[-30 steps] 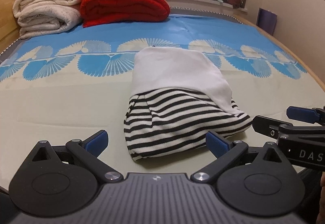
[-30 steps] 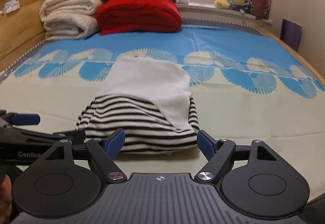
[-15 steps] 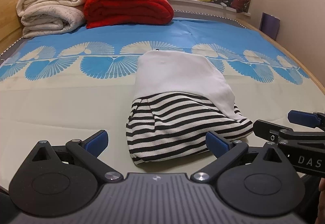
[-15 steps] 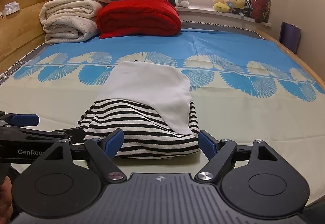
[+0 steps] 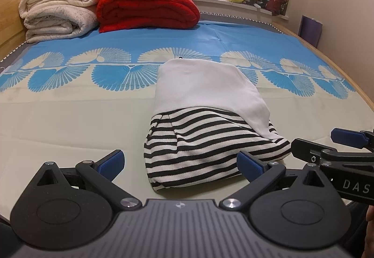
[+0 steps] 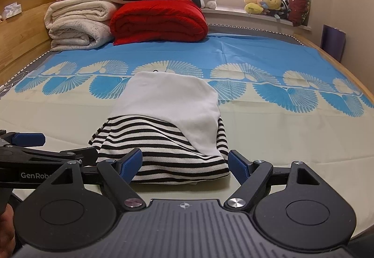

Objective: Fold small clothes

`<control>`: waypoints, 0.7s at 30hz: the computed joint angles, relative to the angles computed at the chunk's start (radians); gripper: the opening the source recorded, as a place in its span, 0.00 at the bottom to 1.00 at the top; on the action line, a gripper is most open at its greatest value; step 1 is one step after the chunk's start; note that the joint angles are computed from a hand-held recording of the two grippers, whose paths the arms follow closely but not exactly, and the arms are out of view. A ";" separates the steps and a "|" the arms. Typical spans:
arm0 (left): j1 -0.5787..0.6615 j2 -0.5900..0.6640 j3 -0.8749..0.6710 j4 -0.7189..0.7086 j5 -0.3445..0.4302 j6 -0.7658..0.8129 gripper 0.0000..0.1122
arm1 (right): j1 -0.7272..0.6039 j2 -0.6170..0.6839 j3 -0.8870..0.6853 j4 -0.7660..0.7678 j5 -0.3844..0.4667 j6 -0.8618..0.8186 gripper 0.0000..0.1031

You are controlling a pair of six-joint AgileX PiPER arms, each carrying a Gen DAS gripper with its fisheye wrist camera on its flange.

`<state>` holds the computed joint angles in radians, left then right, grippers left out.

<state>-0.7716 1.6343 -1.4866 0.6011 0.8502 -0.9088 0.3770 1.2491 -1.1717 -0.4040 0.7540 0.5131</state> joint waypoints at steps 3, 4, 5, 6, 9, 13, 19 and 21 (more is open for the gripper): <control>-0.001 0.001 -0.001 0.000 0.002 -0.001 0.91 | 0.001 0.002 -0.002 0.001 0.002 0.002 0.79; -0.001 0.001 -0.002 0.001 0.002 -0.001 0.91 | 0.001 0.001 -0.001 -0.001 0.001 0.001 0.79; -0.002 0.001 -0.002 0.001 0.002 -0.003 0.91 | 0.001 0.001 -0.001 -0.001 0.001 0.001 0.79; -0.002 0.001 -0.002 0.001 0.002 -0.003 0.91 | 0.000 0.001 -0.001 0.000 0.000 0.001 0.79; -0.001 0.001 -0.002 0.002 0.001 -0.002 0.91 | -0.001 0.001 -0.001 0.002 0.000 -0.002 0.79; -0.003 0.002 -0.002 0.003 0.003 -0.005 0.91 | -0.002 0.001 -0.001 0.002 -0.001 -0.003 0.79; -0.002 0.001 -0.002 0.002 0.002 -0.002 0.91 | -0.004 0.001 -0.002 0.005 -0.001 -0.005 0.79; -0.002 0.001 -0.003 0.003 0.002 -0.002 0.91 | -0.005 0.000 -0.001 0.007 -0.001 -0.007 0.79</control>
<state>-0.7736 1.6355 -1.4893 0.6038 0.8526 -0.9113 0.3724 1.2496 -1.1729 -0.3973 0.7530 0.5066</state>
